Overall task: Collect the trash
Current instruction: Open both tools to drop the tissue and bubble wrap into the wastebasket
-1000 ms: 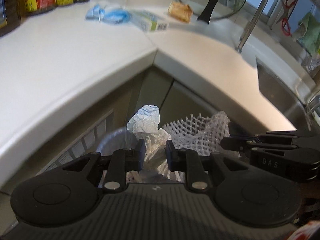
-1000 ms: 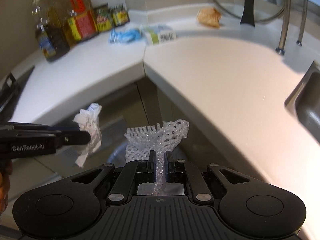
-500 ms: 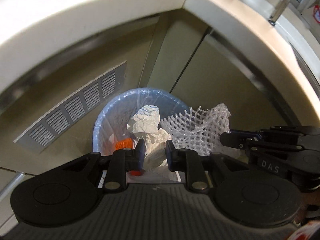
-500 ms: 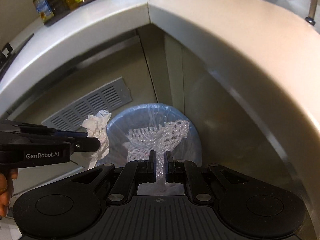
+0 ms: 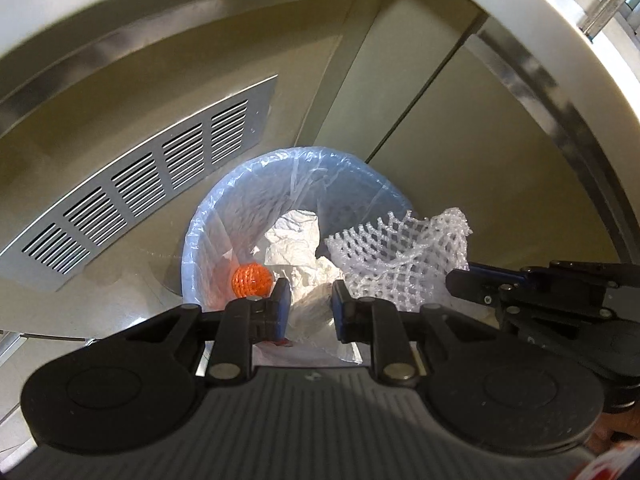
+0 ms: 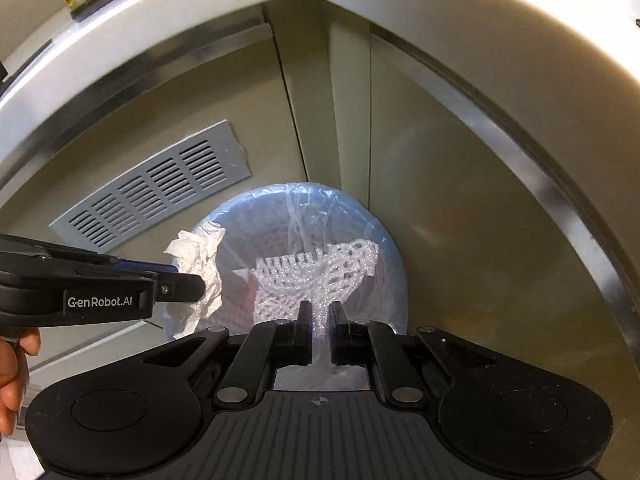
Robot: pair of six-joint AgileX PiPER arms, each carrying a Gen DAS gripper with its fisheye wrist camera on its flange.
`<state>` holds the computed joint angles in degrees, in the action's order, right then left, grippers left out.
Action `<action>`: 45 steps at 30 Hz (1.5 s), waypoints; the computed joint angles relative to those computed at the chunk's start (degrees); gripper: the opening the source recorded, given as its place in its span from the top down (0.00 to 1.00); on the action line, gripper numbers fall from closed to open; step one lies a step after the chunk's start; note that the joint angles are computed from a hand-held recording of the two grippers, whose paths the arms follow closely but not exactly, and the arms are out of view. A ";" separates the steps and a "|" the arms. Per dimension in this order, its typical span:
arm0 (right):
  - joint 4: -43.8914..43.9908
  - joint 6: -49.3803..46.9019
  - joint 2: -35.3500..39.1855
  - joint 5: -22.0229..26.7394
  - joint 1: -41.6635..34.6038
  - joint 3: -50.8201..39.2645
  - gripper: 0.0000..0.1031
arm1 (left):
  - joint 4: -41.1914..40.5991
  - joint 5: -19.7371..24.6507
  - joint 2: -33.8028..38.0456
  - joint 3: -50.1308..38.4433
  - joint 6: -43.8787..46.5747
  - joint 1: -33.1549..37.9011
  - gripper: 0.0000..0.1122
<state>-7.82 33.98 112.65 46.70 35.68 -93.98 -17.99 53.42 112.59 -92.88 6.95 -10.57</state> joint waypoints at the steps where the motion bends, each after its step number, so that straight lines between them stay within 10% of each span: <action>1: 0.12 -0.12 0.28 -0.01 -0.07 -0.15 0.92 | -0.15 -0.11 0.34 -0.04 0.03 0.09 0.83; 15: 0.51 -0.58 1.36 -0.14 -0.56 -0.64 0.92 | 1.14 -0.82 2.00 -0.88 -1.85 -0.99 0.81; 21: 0.41 -0.53 1.35 -0.01 -0.53 -0.87 0.92 | 2.86 -1.19 2.09 -0.94 -3.79 -0.95 0.62; 45: 3.36 -1.38 0.91 -2.09 -1.41 -0.79 0.92 | 4.49 -1.90 -5.17 6.80 -5.71 -0.59 0.62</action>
<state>-4.47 32.60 113.56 44.61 34.27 -94.77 -13.51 51.53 107.42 -86.08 1.24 -11.16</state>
